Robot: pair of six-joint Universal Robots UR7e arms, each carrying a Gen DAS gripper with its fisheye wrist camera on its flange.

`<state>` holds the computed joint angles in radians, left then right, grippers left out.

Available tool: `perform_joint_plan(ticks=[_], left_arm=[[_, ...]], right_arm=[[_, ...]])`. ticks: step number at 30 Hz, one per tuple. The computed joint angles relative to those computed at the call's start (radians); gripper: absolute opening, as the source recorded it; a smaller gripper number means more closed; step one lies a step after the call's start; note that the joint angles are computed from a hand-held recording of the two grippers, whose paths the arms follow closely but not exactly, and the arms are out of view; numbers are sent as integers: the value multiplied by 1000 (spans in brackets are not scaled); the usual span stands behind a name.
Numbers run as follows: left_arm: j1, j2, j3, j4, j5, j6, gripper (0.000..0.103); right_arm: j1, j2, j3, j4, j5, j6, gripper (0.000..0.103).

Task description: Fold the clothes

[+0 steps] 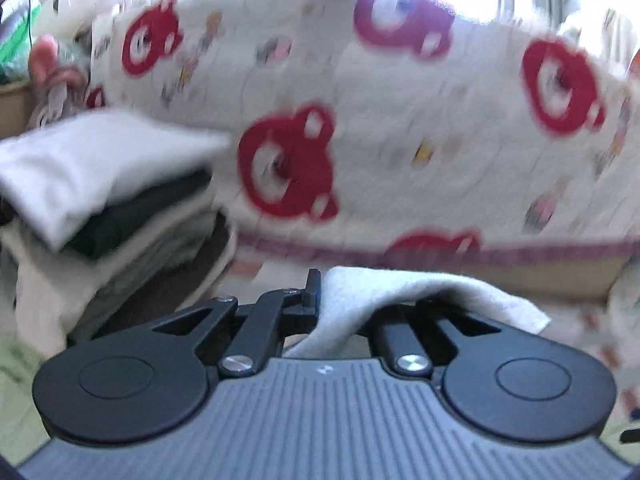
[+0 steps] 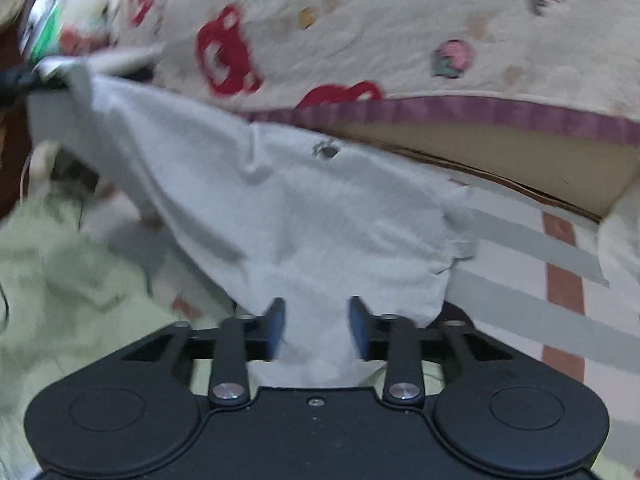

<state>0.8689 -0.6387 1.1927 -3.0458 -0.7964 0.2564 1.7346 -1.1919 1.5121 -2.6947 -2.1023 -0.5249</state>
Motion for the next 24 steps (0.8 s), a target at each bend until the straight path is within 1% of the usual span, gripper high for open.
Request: perform_joint_plan(ticks=[2,3,4,5,7,9,10,11,12,13,14,15,16,17,18,19,20,21,22,23,24], left_arm=[[18,-1,9,51,19,-25,4],[31,-6,12,91,22,-78,4],[45,-12,14,134,22,-134,4],[57,-21,21,148,19,-177,4],[79,-36,28,178,3,-244,4],[99,-48,22,217,-21,-292,4],[98,-51,19,235,-10,-298,4],[100,-52,11,234,-22,-292,4],[101,-53,1,232,-37,-286,4],[101,-47,-17,228,-40,-273,4],[101,-41,-37,223,-43,-261,4],[95,-30,-59,218,-26,-222,4],[92,-17,-84,216,-21,-184,4],[92,-3,-113,234,-19,-160,5],[92,11,-143,254,-16,-136,5],[92,25,-175,274,-13,-113,5],[99,49,-224,330,-7,-115,6],[108,74,-271,386,0,-127,6],[116,94,-301,431,1,-136,6],[123,115,-332,478,1,-145,6],[126,136,-346,498,25,-143,6]], right_arm=[[7,26,-12,38,-13,-57,49],[10,38,-20,60,-17,-82,50],[11,55,-36,76,-32,-82,52],[11,72,-54,92,-48,-80,52],[8,98,-86,129,-56,-95,52],[-2,115,-115,171,-48,-84,57],[-7,124,-130,203,-56,-55,62],[-14,132,-144,233,-64,-30,64],[-19,136,-142,221,-69,-46,64],[-25,140,-138,202,-72,-69,59],[-31,144,-134,183,-76,-93,7],[-43,137,-146,205,-41,-91,7],[-60,124,-164,225,25,-47,2],[-80,104,-177,216,119,16,2],[-96,95,-203,213,187,39,2],[-107,89,-233,210,238,64,2],[-118,104,-275,196,246,71,3],[-124,123,-322,180,234,80,3],[-129,147,-361,169,190,98,6],[-135,173,-402,160,143,115,15],[-141,201,-448,154,96,132,17]])
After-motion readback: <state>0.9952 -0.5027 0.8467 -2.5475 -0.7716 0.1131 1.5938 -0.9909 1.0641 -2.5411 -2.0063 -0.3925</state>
